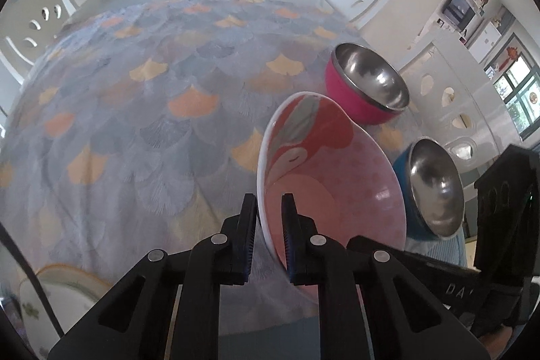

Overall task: Organize plates and bowls
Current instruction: 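Grip the pink bunny bowl rim with both tools and lift it, then carry the pink bowl beside the plate stack and set it down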

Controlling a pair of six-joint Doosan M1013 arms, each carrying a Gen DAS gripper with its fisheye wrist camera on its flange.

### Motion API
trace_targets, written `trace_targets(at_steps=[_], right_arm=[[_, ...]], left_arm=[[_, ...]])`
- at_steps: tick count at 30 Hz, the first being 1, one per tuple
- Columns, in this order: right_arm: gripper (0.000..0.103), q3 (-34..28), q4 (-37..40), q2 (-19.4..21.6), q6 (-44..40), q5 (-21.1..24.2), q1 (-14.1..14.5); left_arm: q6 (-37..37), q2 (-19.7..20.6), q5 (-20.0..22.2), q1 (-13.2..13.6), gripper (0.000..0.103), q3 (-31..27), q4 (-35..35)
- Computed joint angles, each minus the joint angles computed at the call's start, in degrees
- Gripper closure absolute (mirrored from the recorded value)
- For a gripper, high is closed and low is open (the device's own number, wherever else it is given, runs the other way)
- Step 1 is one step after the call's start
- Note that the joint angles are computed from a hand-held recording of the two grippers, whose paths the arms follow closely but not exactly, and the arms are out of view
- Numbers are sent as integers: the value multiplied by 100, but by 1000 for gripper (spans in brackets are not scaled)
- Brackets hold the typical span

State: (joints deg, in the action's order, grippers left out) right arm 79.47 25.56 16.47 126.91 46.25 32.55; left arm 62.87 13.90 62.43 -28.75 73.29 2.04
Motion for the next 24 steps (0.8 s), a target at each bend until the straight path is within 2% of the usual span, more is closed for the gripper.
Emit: trace_targets(at_steps=[9,19,24], right_arm=[[80,120,-8,-198,-212,97,149],[80,441,-72,-439,63,209,272],[80,468,-162,-505,100,275,333]], left_arm=[[-198,-334,-231,-203,91,282,295],[-587,-613,16,-430,90,680,181],[-741,-753,-1,-569,89,807,266]])
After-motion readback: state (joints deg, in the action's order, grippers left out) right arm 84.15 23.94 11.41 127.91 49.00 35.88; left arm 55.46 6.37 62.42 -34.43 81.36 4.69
